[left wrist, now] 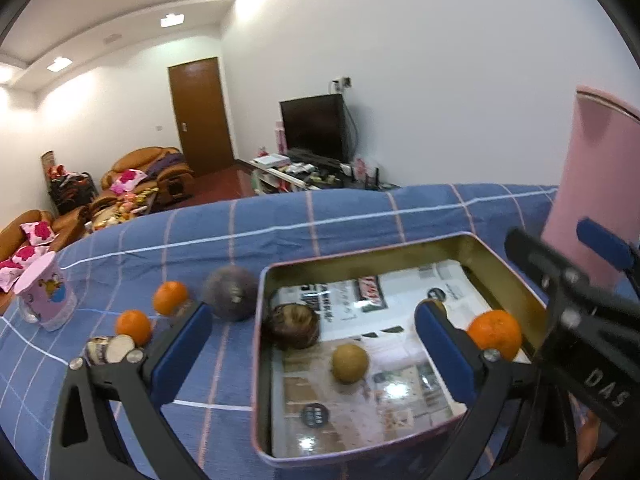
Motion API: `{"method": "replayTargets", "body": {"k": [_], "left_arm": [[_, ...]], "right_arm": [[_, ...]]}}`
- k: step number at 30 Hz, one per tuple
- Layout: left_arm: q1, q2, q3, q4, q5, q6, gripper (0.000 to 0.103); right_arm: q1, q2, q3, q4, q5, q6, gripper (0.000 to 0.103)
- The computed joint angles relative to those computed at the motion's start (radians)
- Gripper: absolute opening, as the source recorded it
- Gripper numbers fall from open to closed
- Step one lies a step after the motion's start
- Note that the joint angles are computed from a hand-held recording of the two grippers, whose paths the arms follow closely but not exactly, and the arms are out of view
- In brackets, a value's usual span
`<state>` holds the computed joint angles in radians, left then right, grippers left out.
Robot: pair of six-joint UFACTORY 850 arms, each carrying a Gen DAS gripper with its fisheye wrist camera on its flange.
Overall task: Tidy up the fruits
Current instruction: 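Lower the kiwi into the tin with right tool while left releases dark fruit, then lift both open tools away from the tin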
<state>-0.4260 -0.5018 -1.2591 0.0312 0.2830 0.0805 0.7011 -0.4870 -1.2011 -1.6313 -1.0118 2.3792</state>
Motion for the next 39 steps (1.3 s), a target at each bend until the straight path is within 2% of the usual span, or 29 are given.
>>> {"method": "replayTargets", "body": {"k": [3, 7, 12, 24, 30, 34, 39], "left_arm": [[0.003, -0.005, -0.008, -0.021, -0.01, 0.014, 0.103], [0.002, -0.012, -0.02, -0.013, -0.038, 0.016, 0.103], [-0.005, -0.004, -0.004, -0.052, -0.017, 0.071, 0.103], [-0.003, 0.018, 0.03, 0.058, -0.006, 0.01, 0.103], [0.008, 0.031, 0.049, 0.138, 0.0, -0.063, 0.103], [0.022, 0.04, 0.059, 0.222, 0.001, -0.139, 0.103], [0.035, 0.048, 0.071, 0.24, 0.015, -0.135, 0.103]], "right_arm": [[-0.009, 0.0, -0.005, 0.014, 0.036, -0.021, 0.089], [-0.006, 0.008, 0.009, 0.004, 0.025, 0.01, 0.089], [-0.014, 0.019, 0.02, 0.023, 0.05, 0.03, 0.089], [0.006, 0.022, 0.024, 0.103, -0.012, 0.062, 0.089], [0.04, 0.021, 0.022, 0.142, -0.057, 0.071, 0.089], [0.067, 0.014, 0.017, 0.157, -0.113, 0.078, 0.089], [0.085, -0.02, -0.034, 0.184, -0.153, 0.019, 0.089]]}}
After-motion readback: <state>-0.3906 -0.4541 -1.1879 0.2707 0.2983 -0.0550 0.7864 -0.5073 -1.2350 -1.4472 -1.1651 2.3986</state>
